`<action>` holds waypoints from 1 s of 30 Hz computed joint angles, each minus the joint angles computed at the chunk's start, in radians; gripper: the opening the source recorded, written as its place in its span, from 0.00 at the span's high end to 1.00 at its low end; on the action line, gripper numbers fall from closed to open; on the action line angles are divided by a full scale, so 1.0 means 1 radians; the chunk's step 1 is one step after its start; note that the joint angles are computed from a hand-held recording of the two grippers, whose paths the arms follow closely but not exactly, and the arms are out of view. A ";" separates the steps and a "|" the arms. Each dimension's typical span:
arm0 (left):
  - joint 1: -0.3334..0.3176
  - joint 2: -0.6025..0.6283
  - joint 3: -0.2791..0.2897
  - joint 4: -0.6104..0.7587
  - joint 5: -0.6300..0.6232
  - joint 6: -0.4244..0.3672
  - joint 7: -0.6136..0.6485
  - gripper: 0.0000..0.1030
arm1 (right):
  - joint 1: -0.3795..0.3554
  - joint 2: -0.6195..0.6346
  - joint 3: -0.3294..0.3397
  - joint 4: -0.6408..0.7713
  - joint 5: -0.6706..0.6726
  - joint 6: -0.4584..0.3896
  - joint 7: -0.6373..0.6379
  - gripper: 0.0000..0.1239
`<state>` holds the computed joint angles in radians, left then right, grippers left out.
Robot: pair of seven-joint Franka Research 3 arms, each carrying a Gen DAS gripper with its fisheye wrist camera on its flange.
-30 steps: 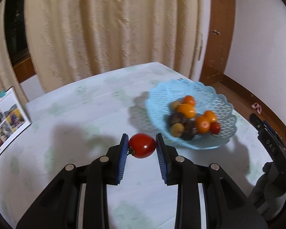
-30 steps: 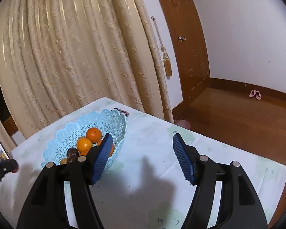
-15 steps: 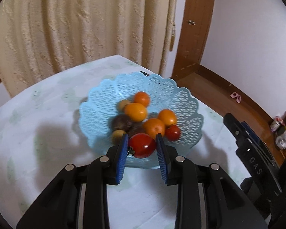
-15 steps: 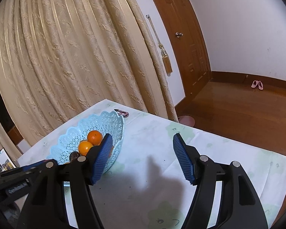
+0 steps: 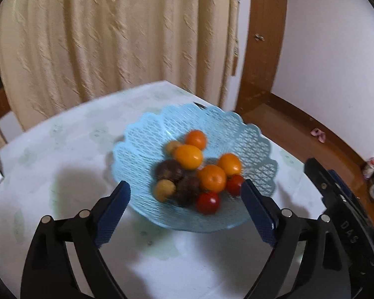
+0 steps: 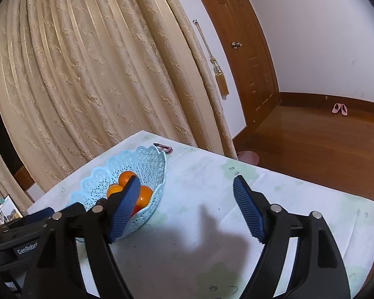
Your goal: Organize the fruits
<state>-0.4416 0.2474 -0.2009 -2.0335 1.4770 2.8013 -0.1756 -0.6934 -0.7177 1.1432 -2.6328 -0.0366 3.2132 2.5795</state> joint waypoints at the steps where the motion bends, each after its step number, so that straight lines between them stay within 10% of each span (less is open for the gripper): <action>1: -0.008 -0.006 0.000 -0.005 0.003 -0.033 0.000 0.13 | 0.002 0.003 -0.002 -0.001 0.000 0.005 0.000 0.31; 30: -0.019 -0.115 -0.068 -0.121 0.073 -0.407 -0.104 0.05 | 0.013 0.013 0.054 0.018 0.049 0.101 -0.220 0.19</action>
